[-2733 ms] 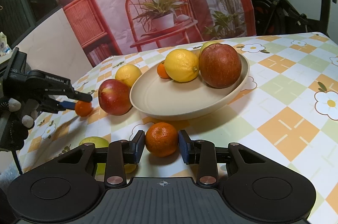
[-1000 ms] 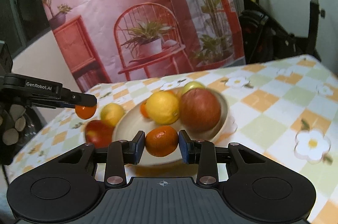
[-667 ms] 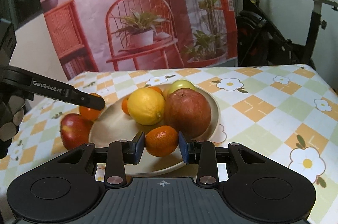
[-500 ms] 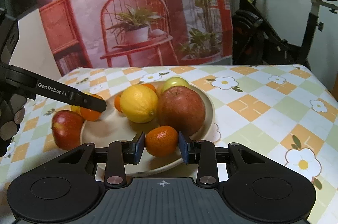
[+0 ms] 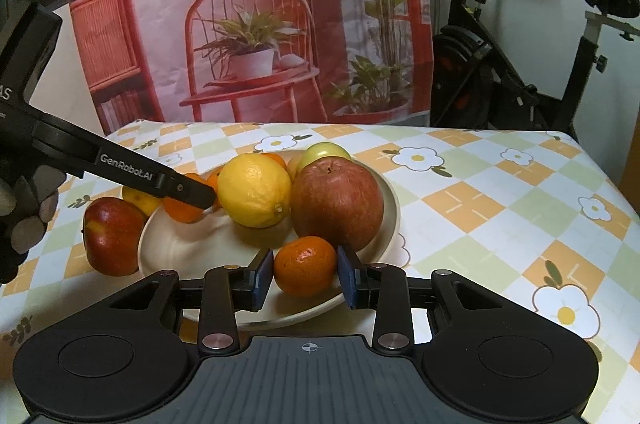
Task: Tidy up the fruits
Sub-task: 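Lower both tangerines onto the plate and open both grippers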
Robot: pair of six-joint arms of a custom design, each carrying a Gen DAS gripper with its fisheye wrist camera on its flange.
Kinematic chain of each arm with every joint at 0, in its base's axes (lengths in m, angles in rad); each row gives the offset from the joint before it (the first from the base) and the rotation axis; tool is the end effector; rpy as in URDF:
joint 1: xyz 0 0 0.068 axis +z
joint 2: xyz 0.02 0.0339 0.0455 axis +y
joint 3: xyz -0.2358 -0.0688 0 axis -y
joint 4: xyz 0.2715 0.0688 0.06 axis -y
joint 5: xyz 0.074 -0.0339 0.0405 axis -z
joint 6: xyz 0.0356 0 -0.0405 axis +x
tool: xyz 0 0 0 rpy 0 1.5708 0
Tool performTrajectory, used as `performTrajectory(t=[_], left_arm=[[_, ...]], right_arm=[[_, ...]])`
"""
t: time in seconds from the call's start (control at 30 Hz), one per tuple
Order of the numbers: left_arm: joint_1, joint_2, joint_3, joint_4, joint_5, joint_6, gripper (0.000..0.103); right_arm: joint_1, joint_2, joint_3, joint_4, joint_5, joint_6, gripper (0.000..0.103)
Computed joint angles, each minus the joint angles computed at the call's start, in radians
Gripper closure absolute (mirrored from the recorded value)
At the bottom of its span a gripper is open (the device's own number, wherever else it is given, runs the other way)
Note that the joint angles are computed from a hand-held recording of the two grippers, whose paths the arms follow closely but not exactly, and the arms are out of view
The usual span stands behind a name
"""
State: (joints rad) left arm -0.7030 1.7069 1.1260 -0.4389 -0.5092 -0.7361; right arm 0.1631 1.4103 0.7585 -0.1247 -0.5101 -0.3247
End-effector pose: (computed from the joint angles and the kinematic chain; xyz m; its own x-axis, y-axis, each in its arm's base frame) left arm 0.2911 -0.2240 0.1588 -0.7300 -0.1498 -0.6668 -0.1624 0.9858 -0.0437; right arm 0.3026 0.0674 0.1556 -0.5005 -0.3645 -0.7853 -0.6806 0.7262 0.0967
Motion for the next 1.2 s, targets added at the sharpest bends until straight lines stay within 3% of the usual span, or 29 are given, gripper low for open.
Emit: performTrajectory(t=[0.37, 0.47, 0.63, 0.83, 1.0, 1.2], left_arm=[[-0.001, 0.014, 0.02, -0.015, -0.001, 0.001, 0.066], [-0.014, -0.014, 0.013, -0.034, -0.024, -0.026, 0.066], [-0.085, -0.136, -0.069, -0.049, -0.128, -0.154, 0.065], [-0.18, -0.231, -0.113, -0.212, -0.235, -0.343, 0.065], [-0.258, -0.269, -0.131, -0.339, -0.276, -0.457, 0.065], [-0.319, -0.271, -0.136, -0.371, -0.283, -0.526, 0.065]], right_arm=[[-0.005, -0.009, -0.009, 0.001, -0.016, -0.013, 0.069], [-0.027, -0.026, -0.02, -0.007, -0.071, -0.024, 0.056], [-0.062, -0.068, -0.06, 0.002, -0.128, -0.022, 0.053], [-0.059, -0.111, -0.065, -0.05, -0.141, -0.049, 0.054], [-0.054, -0.188, -0.095, -0.109, -0.149, -0.07, 0.054], [-0.058, -0.266, -0.129, -0.2, -0.145, -0.108, 0.054]])
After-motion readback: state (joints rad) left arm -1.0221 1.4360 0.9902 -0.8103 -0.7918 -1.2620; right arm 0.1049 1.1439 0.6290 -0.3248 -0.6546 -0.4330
